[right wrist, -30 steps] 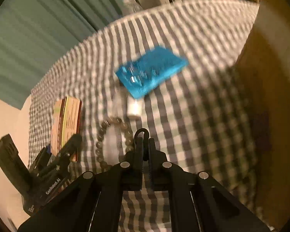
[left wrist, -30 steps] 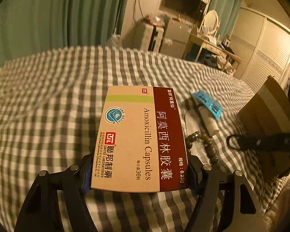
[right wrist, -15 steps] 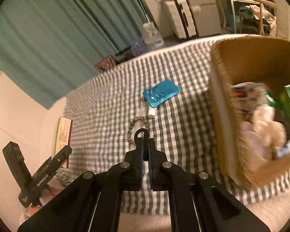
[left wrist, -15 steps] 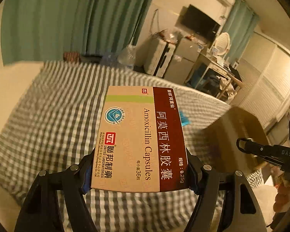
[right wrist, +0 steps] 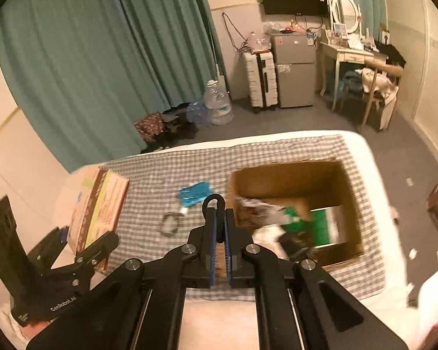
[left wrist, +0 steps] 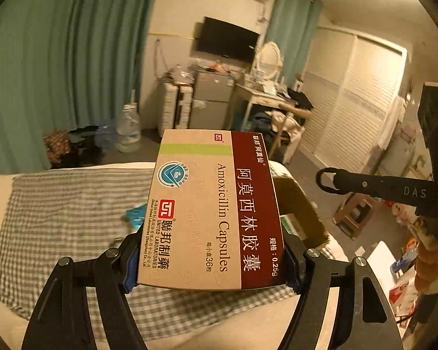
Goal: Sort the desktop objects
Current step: 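Carry the capsule box over the cardboard box and open the left gripper, then grasp the bead bracelet with the left gripper while the right approaches the clear comb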
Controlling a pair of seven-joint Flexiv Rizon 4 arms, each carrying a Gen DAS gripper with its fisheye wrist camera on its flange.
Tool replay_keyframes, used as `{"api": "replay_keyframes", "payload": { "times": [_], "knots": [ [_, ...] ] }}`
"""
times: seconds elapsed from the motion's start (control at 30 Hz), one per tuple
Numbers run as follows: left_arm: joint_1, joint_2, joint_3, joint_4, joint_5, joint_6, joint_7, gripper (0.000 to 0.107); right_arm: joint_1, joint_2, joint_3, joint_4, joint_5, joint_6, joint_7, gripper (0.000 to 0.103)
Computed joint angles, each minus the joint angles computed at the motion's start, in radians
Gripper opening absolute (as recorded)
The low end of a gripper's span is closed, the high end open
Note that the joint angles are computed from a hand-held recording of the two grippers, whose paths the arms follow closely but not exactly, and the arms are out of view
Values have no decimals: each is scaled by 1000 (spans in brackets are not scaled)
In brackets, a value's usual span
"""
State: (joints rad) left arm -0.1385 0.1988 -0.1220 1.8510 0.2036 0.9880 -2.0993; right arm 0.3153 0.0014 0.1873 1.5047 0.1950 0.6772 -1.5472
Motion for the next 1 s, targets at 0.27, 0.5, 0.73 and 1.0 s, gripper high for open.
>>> {"api": "replay_keyframes", "payload": {
  "times": [0.27, 0.5, 0.73, 1.0],
  "knots": [
    [-83, -272, -44, -189, 104, -41, -141, 75, -78, -92, -47, 16, 40, 6, -75, 5],
    [-178, -400, 39, -283, 205, -70, -197, 100, -165, -180, -25, -19, 254, -14, -123, 9],
    [-209, -286, 92, -217, 259, -98, -224, 103, -146, -123, -16, 59, 199, 137, -33, 86],
    [-136, -37, 42, -84, 345, -215, -274, 103, -102, 29, -11, 155, 110, 147, -52, 86]
  ]
}}
